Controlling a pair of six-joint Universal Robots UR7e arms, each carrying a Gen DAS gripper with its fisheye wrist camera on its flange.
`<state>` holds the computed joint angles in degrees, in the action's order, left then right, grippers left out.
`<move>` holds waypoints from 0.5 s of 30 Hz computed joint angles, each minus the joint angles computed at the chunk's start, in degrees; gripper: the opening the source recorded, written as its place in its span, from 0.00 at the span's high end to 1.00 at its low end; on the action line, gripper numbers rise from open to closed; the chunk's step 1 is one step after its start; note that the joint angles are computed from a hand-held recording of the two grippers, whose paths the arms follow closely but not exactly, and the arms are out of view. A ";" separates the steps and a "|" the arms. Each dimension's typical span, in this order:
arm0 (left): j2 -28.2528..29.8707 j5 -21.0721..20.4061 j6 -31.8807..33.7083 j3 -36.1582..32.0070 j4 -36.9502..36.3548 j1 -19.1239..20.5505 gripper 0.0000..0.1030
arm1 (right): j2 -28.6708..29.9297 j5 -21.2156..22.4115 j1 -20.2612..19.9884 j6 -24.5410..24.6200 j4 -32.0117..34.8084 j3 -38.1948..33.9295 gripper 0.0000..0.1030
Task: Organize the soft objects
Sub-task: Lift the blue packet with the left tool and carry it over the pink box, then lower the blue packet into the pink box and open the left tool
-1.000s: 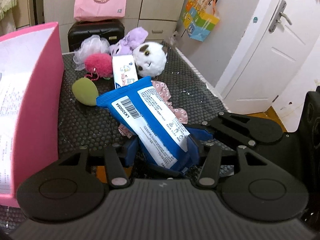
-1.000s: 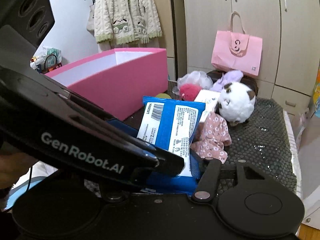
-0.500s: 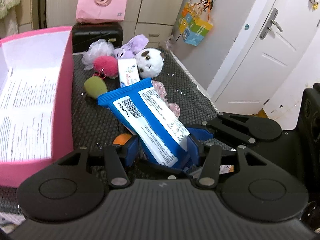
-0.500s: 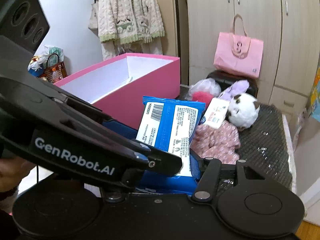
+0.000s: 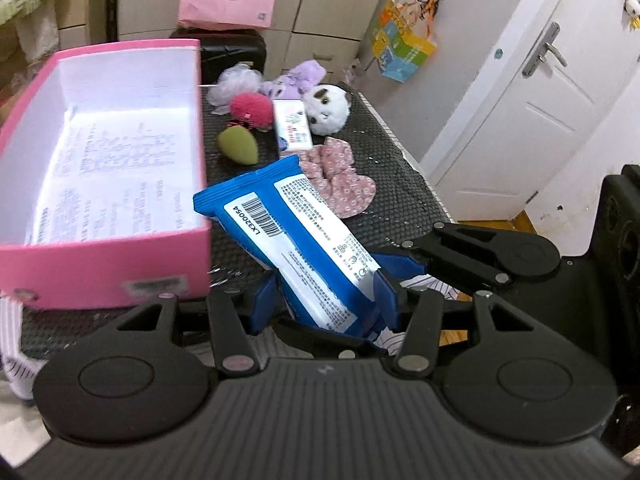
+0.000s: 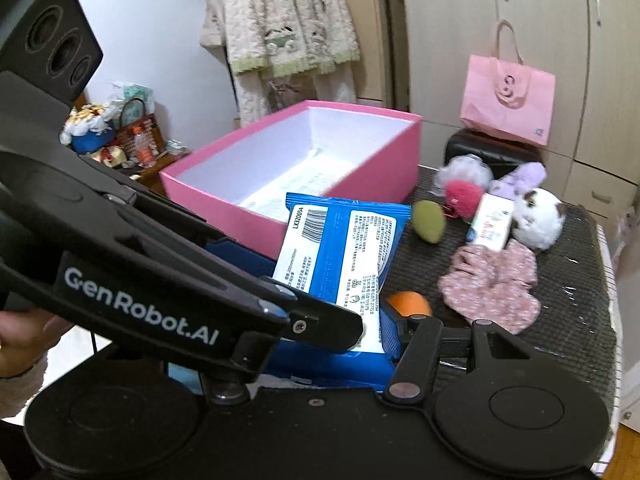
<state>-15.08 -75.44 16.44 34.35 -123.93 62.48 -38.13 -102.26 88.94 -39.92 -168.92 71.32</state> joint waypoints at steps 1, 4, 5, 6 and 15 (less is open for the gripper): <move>-0.83 0.10 -0.22 1.02 -0.39 0.09 0.51 | -0.01 0.39 0.19 0.14 0.37 0.07 0.38; -2.94 0.45 -0.58 3.05 -1.03 0.38 0.51 | 0.21 1.65 0.85 0.38 1.82 -0.28 0.38; -3.55 0.62 -0.69 3.53 -1.29 0.47 0.51 | 0.60 1.94 1.19 0.36 2.76 -1.09 0.38; -3.98 0.77 -0.71 3.69 -1.41 0.56 0.51 | 0.87 2.14 1.46 0.22 3.29 -1.58 0.38; -2.40 2.22 -0.21 -3.95 -0.50 1.43 0.51 | 6.30 4.33 3.87 -1.10 9.14 -12.04 0.38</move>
<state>-17.48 -73.22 16.23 30.40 -124.43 63.91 -31.83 -97.94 92.81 -41.02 -159.79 59.28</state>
